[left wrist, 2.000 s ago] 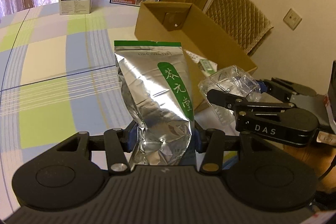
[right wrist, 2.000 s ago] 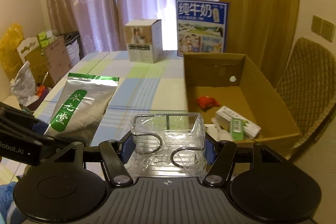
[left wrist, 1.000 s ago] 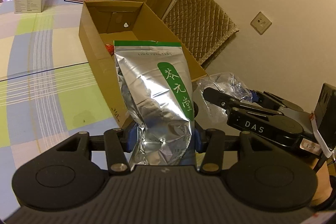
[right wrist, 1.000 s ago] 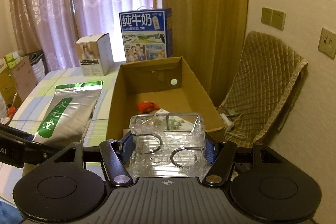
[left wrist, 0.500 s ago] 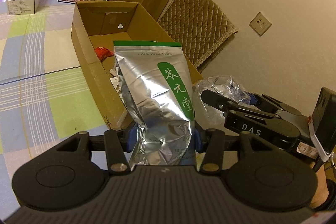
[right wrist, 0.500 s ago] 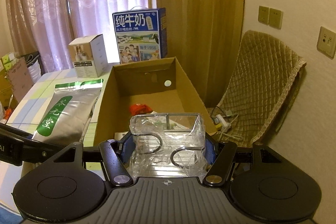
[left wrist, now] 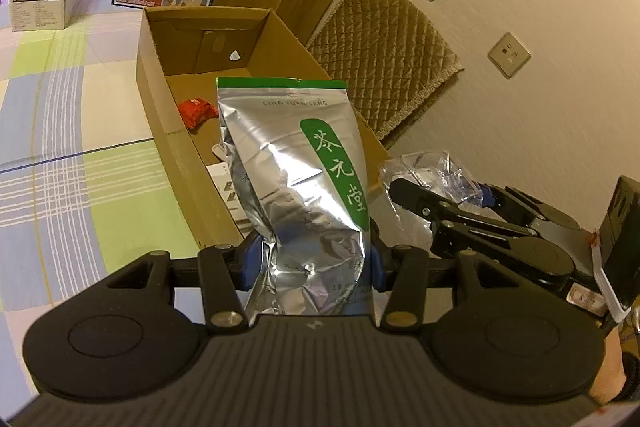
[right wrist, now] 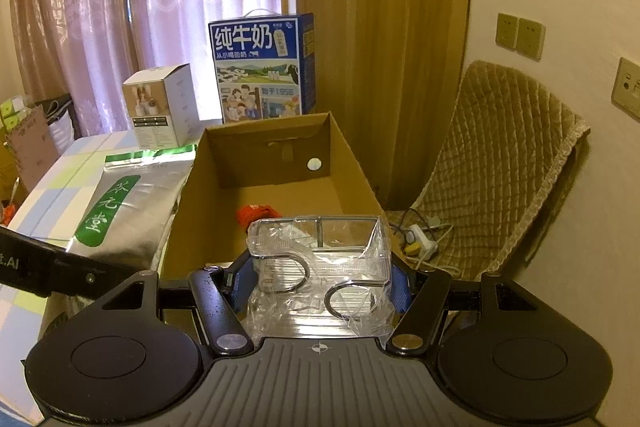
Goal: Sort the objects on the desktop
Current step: 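Lift and carry the pouch with the left tool while the right tool carries the clear packet to the box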
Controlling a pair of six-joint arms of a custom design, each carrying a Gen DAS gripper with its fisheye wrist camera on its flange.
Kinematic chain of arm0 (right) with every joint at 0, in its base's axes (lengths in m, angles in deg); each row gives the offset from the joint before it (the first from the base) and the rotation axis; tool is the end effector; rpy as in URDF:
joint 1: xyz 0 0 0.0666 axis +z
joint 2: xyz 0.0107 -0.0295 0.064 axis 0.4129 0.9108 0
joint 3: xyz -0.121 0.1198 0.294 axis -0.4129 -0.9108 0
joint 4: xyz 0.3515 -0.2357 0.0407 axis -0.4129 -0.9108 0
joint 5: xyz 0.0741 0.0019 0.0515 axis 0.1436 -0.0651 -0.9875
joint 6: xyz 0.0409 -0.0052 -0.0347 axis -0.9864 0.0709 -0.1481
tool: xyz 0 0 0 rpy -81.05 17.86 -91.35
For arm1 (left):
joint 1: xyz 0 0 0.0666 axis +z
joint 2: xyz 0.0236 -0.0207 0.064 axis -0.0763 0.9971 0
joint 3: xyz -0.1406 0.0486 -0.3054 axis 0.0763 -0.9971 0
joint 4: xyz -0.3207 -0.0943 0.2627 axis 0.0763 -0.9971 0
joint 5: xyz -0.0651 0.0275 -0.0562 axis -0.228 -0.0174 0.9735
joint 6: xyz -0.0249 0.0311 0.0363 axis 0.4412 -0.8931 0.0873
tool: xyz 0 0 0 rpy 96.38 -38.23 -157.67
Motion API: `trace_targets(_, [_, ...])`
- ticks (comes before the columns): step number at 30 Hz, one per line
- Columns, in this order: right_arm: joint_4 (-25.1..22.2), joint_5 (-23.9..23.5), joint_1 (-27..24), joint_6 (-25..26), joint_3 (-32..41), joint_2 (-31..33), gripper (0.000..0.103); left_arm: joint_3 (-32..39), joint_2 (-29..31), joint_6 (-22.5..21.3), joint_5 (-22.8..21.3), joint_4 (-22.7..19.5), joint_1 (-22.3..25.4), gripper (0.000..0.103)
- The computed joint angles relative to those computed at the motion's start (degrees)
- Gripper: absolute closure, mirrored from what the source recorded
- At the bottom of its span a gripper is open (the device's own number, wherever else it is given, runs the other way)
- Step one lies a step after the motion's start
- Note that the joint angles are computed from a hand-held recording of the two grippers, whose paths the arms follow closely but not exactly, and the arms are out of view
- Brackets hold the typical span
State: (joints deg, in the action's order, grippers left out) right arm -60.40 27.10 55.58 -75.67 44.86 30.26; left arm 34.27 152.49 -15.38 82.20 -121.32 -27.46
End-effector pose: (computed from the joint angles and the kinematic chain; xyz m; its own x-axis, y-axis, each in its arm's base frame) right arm 0.4417 0.2617 0.5441 -0.5593 -0.1999 -0.8045 -0.3655 0.9305 0.0229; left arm 0.4221 -0.1901 0.5499 -0.8274 -0.0746 -0.5567 0.2232 0.8659 -0.4477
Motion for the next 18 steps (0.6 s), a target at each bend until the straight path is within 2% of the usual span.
trace_targets(6, [0.62,-0.55,-0.70,0.80,2.06,2.41,0.041,2.09,2.62,1.57,-0.07,0.76,0.59,0.058])
trace_targets(18, [0.77,-1.69,-1.98,2.53,7.55,8.29,0.041,9.77,10.06,0.83,0.78,0.41,2.27,0.058])
